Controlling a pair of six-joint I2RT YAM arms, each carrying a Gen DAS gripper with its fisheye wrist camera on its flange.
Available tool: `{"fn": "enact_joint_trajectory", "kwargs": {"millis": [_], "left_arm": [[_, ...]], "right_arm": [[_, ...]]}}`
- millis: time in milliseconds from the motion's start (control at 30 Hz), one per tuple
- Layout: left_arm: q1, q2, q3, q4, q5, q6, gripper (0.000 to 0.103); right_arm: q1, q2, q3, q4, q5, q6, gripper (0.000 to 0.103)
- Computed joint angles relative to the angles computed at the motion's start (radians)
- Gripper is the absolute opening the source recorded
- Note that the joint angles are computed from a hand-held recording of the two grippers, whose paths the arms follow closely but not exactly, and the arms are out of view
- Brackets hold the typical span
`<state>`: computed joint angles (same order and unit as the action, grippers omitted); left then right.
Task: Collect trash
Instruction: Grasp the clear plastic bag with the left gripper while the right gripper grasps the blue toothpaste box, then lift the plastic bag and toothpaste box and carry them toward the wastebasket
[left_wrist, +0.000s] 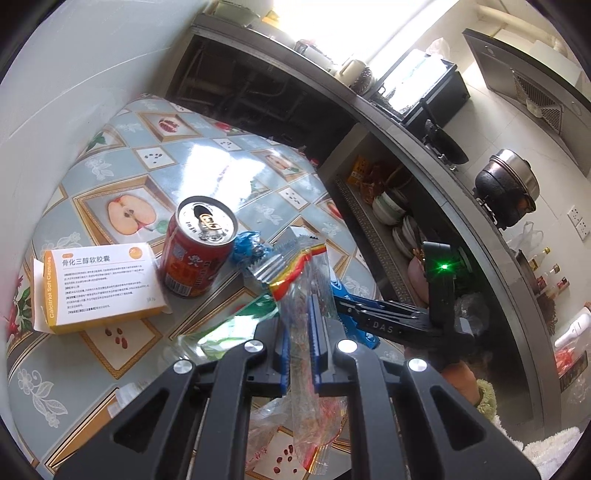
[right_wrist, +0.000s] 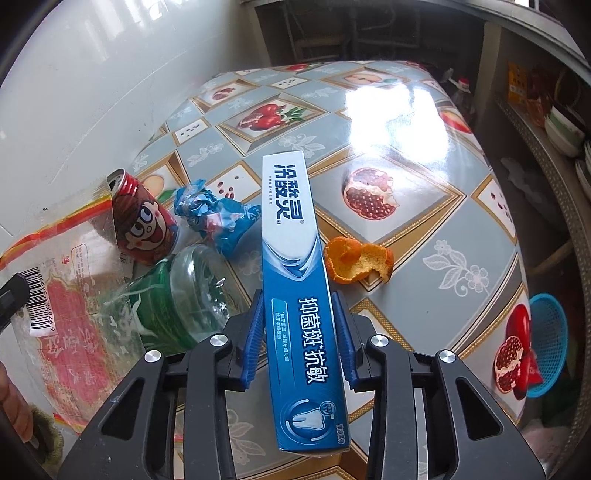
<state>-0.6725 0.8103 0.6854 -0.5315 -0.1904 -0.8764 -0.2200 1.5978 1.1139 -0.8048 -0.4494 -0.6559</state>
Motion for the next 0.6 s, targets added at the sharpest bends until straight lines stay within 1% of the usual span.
{"fn": "enact_joint_trajectory", "kwargs": {"millis": [267, 433, 600], "left_arm": [[-0.064, 0.024, 0.045, 0.001, -0.063, 0.036, 0.008], [-0.081, 0.025, 0.058, 0.008, -0.080, 0.059, 0.008], [-0.089, 0.028, 0.064, 0.017, -0.075, 0.072, 0.008]], "right_arm": [[-0.036, -0.036, 0.010, -0.039, -0.066, -0.029, 0.032], [-0.062, -0.066, 0.015, -0.063, -0.111, -0.054, 0.032], [-0.117, -0.092, 0.039, -0.101, -0.159, -0.075, 0.031]]}}
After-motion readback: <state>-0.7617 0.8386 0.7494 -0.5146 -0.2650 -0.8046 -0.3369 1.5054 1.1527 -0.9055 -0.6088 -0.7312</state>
